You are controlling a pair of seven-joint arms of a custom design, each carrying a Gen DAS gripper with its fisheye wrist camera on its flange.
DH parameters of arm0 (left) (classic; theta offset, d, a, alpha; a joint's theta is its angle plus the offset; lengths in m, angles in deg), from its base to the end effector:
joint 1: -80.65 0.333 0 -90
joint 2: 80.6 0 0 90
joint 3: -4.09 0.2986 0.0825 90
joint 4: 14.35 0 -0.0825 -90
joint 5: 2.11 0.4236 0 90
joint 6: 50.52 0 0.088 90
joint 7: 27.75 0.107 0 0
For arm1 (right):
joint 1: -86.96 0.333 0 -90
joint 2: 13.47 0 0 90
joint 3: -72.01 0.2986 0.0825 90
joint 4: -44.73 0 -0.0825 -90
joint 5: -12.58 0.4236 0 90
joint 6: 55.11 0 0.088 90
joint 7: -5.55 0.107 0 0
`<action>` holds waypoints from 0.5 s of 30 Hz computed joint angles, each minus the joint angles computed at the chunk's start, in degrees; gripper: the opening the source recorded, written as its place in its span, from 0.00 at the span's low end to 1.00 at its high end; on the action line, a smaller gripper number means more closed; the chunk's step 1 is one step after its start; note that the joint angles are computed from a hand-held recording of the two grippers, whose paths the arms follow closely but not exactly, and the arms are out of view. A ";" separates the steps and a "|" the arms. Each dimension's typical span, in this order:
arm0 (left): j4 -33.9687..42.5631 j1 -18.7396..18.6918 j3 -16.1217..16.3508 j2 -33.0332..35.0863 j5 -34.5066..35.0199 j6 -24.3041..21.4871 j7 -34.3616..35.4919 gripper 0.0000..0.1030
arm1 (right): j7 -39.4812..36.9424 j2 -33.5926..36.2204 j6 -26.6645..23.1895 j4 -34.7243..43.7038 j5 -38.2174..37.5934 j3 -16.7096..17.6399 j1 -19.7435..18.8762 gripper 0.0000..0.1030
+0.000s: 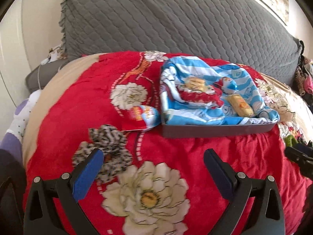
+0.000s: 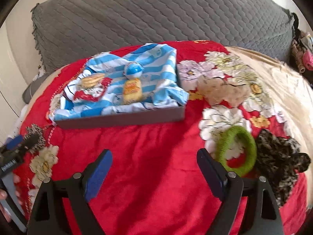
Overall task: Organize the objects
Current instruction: 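Move the right tool to the green scrunchie while the left tool approaches the leopard scrunchie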
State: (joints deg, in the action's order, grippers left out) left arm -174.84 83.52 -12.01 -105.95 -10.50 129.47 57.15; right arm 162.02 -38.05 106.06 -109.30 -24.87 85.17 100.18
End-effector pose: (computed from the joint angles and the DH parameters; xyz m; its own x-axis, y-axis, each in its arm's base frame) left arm 0.4342 -0.0824 0.3761 -0.0362 -0.9983 0.0454 -0.7160 -0.0058 -0.6981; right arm 0.3978 0.2245 0.3734 -0.1001 -0.9925 -0.0707 -0.7763 0.1224 -0.6184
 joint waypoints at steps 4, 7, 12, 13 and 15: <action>-1.70 0.26 1.24 -1.43 0.09 1.18 1.54 0.99 | 0.75 -2.21 -0.35 -1.68 -0.10 0.00 -0.48 0.85; -2.26 2.21 0.30 -1.72 0.11 1.37 1.49 0.99 | 1.36 -3.47 -0.17 -2.73 0.23 -0.25 -1.21 0.85; -1.68 7.93 -4.41 -0.54 1.14 0.65 -1.14 0.99 | 1.51 -5.31 -0.63 -4.76 1.77 -0.98 -2.20 0.85; -1.54 8.32 -4.59 -0.10 1.47 0.86 -1.49 0.99 | 1.58 -5.78 -1.00 -5.26 1.97 -0.99 -2.45 0.85; -1.31 11.31 -7.30 0.31 2.73 0.95 -3.02 0.99 | 1.77 -6.45 -1.47 -6.08 2.49 -1.15 -2.90 0.85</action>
State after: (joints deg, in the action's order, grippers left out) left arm -176.15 94.83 -19.31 -105.65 -7.77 130.42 54.13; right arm 163.79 -44.50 104.58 -115.37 -22.37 84.02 97.28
